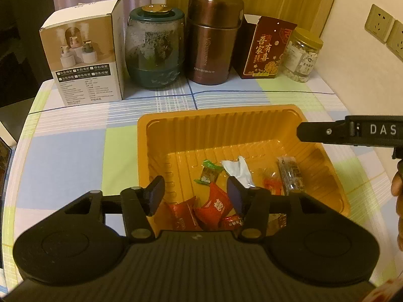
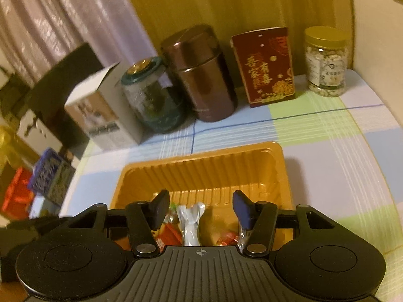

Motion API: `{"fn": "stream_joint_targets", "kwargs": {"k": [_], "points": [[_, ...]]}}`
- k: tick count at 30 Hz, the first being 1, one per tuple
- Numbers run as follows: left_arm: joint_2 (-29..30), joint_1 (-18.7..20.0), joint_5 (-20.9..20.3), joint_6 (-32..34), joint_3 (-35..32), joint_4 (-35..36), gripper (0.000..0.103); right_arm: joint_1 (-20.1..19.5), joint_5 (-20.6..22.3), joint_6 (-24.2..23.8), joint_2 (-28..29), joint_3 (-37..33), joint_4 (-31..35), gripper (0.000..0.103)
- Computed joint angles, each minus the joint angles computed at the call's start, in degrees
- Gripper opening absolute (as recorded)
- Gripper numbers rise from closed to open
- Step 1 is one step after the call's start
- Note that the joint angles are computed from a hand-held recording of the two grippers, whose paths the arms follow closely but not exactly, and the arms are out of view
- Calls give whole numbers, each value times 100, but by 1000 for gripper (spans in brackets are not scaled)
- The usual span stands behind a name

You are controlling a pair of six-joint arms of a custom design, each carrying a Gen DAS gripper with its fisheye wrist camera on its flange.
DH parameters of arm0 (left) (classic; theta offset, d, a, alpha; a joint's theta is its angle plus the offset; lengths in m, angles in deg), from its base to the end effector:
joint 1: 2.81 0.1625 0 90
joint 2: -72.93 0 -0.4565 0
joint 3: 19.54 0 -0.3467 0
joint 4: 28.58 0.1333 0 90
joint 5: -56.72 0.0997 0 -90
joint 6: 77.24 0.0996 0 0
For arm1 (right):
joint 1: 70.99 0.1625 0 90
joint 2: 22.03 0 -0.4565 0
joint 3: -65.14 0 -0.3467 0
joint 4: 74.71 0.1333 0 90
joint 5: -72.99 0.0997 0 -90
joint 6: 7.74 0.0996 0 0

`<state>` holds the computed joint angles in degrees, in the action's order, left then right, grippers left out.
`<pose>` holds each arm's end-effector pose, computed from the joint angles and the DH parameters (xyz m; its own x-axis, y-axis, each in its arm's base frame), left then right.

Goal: Organize snacks

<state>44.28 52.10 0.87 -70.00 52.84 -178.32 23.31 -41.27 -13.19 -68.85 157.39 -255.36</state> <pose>-0.2877 -0.7386 0.0900 -0.6904 0.4454 -0.5700 0.6447 0.7363 -0.2056 0.1439 -0.6815 0.2552 -0.9218 0.1548 0.3555 -0.1410 0.7204 -0.6791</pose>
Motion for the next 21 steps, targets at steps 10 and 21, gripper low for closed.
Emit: {"fn": "stream_joint_targets", "kwargs": {"k": [10,21], "points": [[-70,-64,219,42,221,-218,70,28,-307,75,-143,87,218,56],[-250,-206,482,293,642,-717,96,187,-577,-23,-306,305,339,81]]}}
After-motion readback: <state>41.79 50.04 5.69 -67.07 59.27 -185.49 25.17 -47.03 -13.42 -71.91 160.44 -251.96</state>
